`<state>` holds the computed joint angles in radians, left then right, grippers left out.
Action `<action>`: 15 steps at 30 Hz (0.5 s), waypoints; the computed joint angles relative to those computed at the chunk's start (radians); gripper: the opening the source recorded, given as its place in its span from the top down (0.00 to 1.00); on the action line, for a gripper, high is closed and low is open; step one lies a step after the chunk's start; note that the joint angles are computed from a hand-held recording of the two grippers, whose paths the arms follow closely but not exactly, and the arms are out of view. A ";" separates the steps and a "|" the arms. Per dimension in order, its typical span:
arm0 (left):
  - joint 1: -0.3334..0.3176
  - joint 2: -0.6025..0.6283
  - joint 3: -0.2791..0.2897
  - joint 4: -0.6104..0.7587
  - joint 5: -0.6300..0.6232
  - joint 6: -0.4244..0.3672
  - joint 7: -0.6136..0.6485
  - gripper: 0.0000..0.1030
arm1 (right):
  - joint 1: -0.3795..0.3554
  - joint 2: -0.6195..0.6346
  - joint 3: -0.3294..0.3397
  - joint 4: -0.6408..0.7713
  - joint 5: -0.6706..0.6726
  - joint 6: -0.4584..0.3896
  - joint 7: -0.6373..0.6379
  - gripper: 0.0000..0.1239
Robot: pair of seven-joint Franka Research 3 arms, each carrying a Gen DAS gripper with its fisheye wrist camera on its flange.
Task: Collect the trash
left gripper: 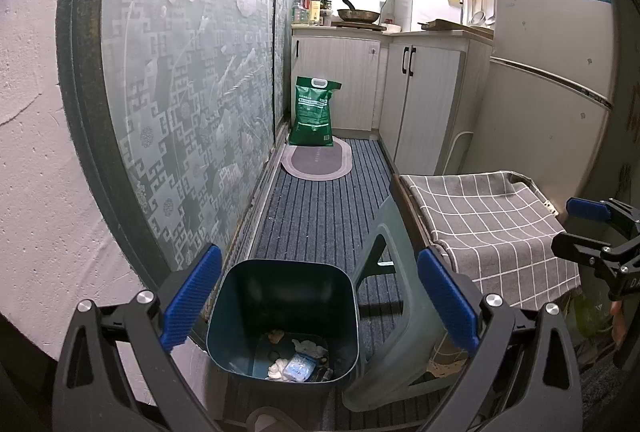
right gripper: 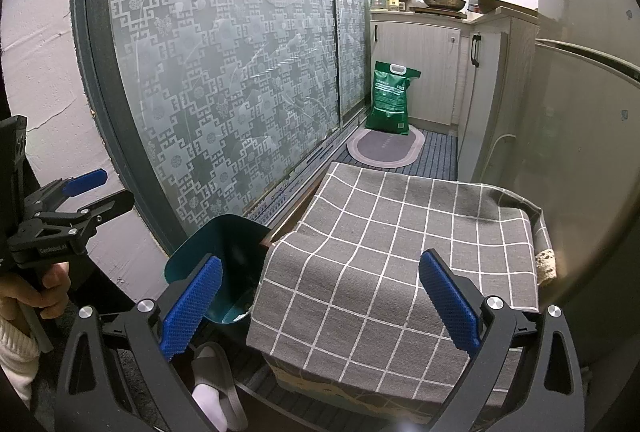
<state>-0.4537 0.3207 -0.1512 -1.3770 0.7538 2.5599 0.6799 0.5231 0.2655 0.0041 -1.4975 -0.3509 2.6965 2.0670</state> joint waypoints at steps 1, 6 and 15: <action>0.001 0.002 0.000 0.003 -0.002 0.000 0.003 0.03 | 0.000 0.000 0.000 -0.001 0.000 0.001 -0.001 0.20; 0.001 0.003 0.000 0.004 -0.003 0.000 0.004 0.03 | 0.001 0.001 -0.001 0.001 -0.001 0.000 0.000 0.20; -0.001 0.002 0.001 0.003 -0.003 -0.001 0.004 0.03 | 0.002 0.002 -0.001 0.001 -0.002 0.000 0.002 0.20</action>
